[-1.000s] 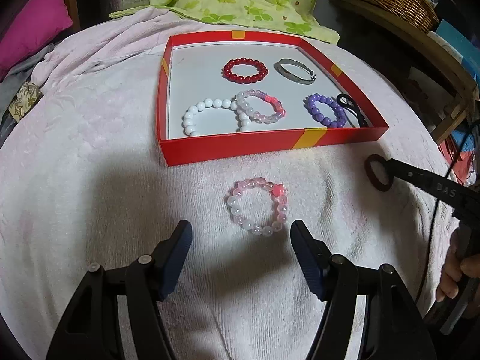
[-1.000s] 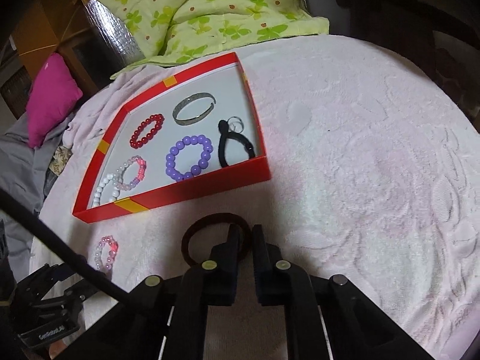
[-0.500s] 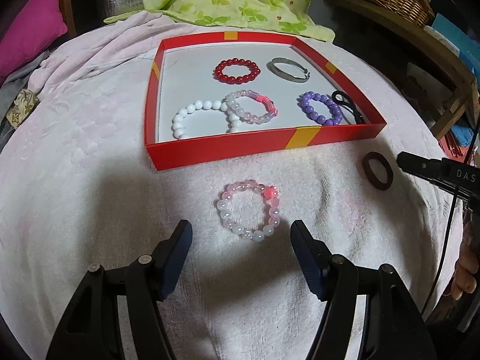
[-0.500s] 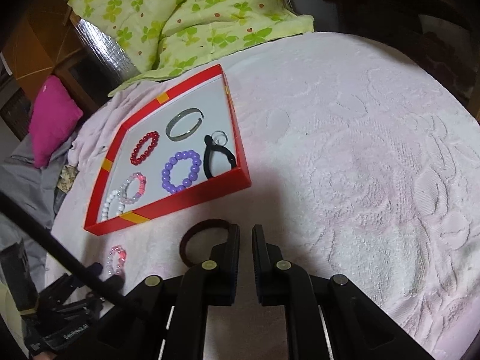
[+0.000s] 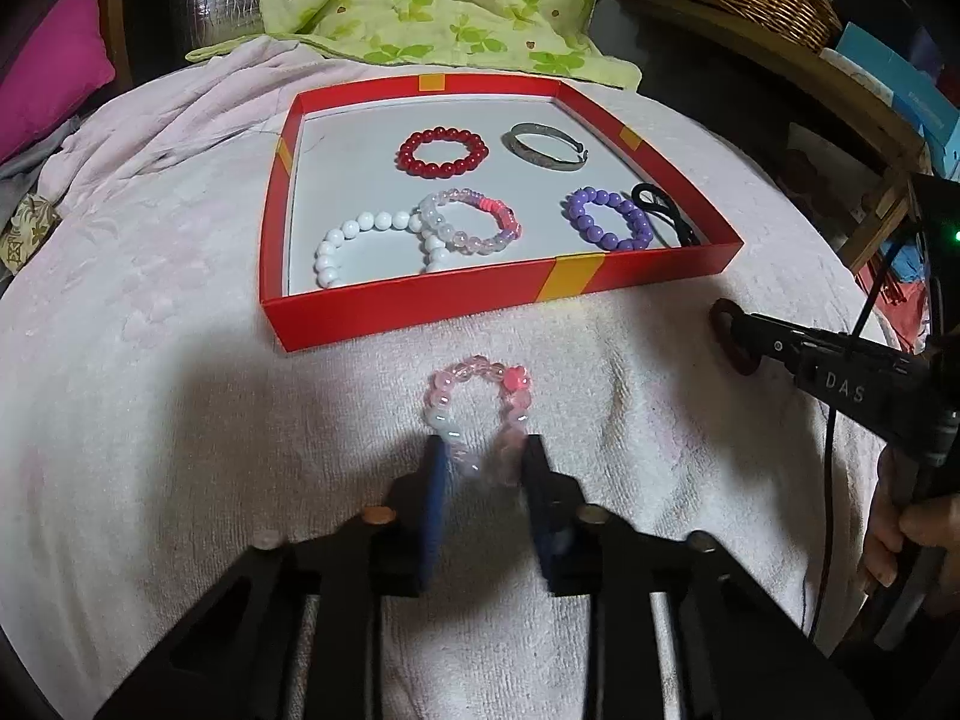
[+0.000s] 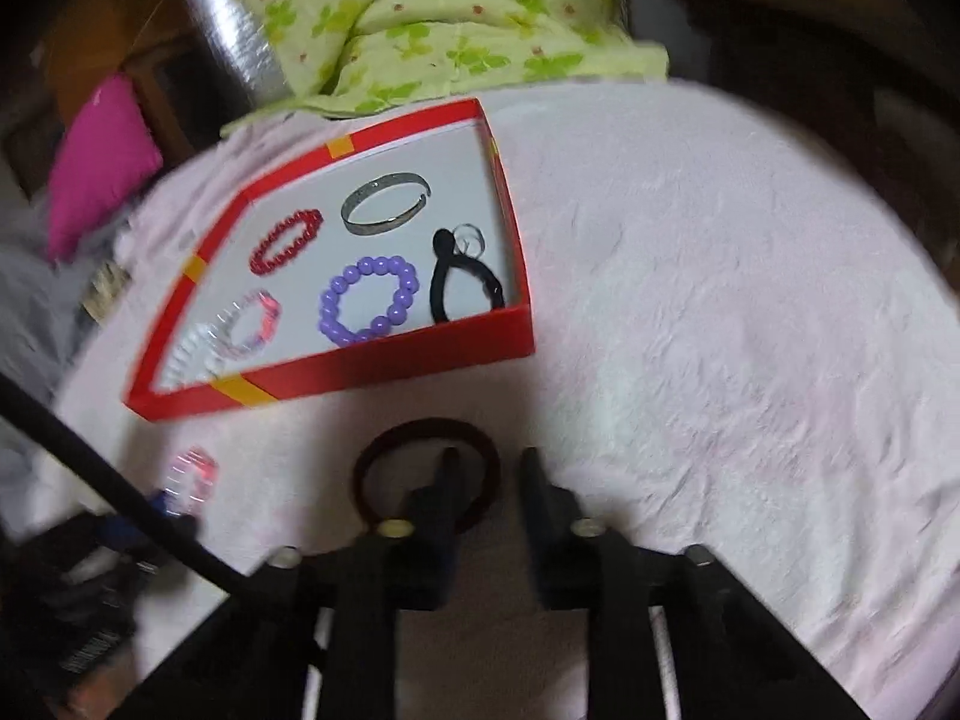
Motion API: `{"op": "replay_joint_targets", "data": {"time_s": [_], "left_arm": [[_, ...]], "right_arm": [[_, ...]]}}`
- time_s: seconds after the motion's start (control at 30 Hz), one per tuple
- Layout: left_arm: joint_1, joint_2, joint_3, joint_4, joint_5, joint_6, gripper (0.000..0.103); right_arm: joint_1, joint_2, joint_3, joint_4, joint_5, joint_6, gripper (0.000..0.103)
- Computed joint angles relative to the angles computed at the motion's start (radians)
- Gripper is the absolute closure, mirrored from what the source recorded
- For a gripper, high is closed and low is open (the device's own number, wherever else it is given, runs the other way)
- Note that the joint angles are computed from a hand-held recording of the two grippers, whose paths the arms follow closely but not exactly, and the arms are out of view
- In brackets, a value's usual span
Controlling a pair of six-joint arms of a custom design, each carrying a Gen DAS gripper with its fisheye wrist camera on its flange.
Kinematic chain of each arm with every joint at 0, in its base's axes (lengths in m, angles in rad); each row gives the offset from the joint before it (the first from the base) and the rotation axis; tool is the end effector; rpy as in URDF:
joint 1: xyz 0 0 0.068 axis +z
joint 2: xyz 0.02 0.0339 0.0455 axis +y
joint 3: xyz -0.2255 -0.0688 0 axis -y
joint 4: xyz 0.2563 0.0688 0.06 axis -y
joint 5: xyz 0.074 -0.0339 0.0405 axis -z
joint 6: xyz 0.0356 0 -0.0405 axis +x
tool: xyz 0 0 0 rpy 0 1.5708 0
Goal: Organize jewelry
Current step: 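Grasp the dark hair tie with the right tool while the left tool grasps the pink-clear bracelet, then lift the pink-clear bracelet with the left tool while the right tool holds the hair tie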
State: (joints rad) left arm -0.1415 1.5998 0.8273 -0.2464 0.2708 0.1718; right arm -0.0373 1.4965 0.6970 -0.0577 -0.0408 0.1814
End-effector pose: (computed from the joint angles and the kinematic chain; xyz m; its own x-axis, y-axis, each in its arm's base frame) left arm 0.3043 -0.0530 0.1108 -0.7836 0.2780 -0.5555 0.4148 0.8999 -0.1348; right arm 0.2965 -0.0096 0.1136 -0.7412 0.2080 -0.6383 0.1467 0.9780 0.1484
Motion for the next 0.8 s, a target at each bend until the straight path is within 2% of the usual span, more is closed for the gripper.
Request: {"op": "replay_joint_targets", "data": {"time_s": [0.07,0.17,0.43,0.57,0.8], "left_arm": [[0.009,-0.004,0.000,-0.007,0.026,0.009,0.089],[0.011,-0.026,-0.013,-0.011,0.045,0.025,0.095],[0.051,-0.074,-0.028,-0.045,0.109,0.064,0.096],[0.068,-0.090,-0.036,-0.058,0.126,0.080,0.096],[0.055,-0.101,-0.049,-0.040,0.057,0.072,0.096]], "right_arm": [[0.003,-0.013,-0.011,0.003,-0.003,-0.007,0.096],[0.001,-0.043,-0.033,0.010,0.002,-0.017,0.096],[-0.071,-0.114,-0.059,-0.009,-0.126,0.019,0.096],[-0.069,-0.120,-0.061,-0.024,-0.123,0.011,0.096],[-0.064,-0.044,-0.023,-0.055,-0.116,0.005,0.096]]}}
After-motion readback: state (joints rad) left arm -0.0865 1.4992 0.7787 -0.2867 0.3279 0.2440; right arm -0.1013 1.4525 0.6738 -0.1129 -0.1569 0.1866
